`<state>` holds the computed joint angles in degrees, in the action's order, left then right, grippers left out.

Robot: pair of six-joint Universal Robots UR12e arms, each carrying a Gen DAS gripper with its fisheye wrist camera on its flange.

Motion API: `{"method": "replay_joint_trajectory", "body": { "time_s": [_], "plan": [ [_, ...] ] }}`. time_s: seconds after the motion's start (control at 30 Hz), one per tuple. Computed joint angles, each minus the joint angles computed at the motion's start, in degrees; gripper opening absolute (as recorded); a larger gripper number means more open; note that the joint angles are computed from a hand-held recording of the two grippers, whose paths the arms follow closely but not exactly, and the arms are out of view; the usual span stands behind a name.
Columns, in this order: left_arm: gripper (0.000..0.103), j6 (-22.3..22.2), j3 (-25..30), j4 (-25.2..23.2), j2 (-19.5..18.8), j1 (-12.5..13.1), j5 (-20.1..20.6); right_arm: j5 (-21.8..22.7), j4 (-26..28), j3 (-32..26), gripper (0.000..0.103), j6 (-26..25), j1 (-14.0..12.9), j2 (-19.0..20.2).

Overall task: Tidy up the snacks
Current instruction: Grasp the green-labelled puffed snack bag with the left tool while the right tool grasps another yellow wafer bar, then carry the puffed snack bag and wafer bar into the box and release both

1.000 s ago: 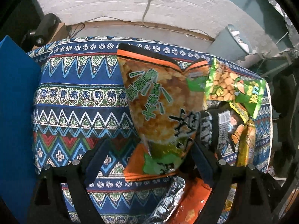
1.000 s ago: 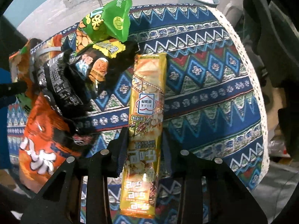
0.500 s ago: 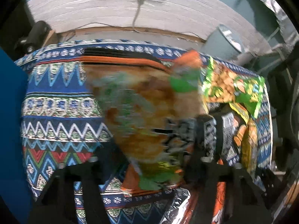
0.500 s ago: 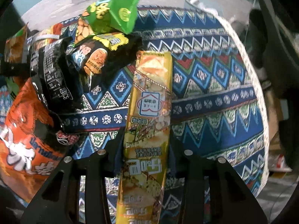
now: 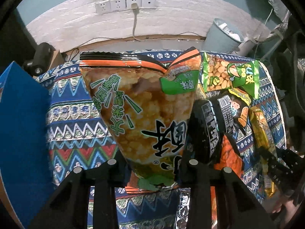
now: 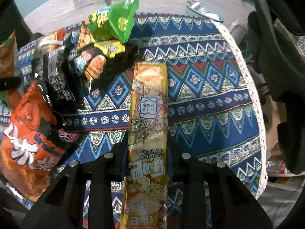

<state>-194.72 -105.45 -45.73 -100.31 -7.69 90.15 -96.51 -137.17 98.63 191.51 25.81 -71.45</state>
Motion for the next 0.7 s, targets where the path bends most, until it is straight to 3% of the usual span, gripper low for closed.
{"method": "replay_joint_trajectory", "body": {
  "time_s": [0.4,0.7],
  "plan": [
    [0.035,2.2,-2.8,2.5,4.3,0.1,2.7,0.1,-1.1,0.4,0.030,1.9,-0.1,-2.5],
    [0.035,4.3,-3.8,1.8,6.8,-0.5,4.7,-0.8,-2.7,-0.1,0.030,0.3,0.8,-3.2]
  ]
}}
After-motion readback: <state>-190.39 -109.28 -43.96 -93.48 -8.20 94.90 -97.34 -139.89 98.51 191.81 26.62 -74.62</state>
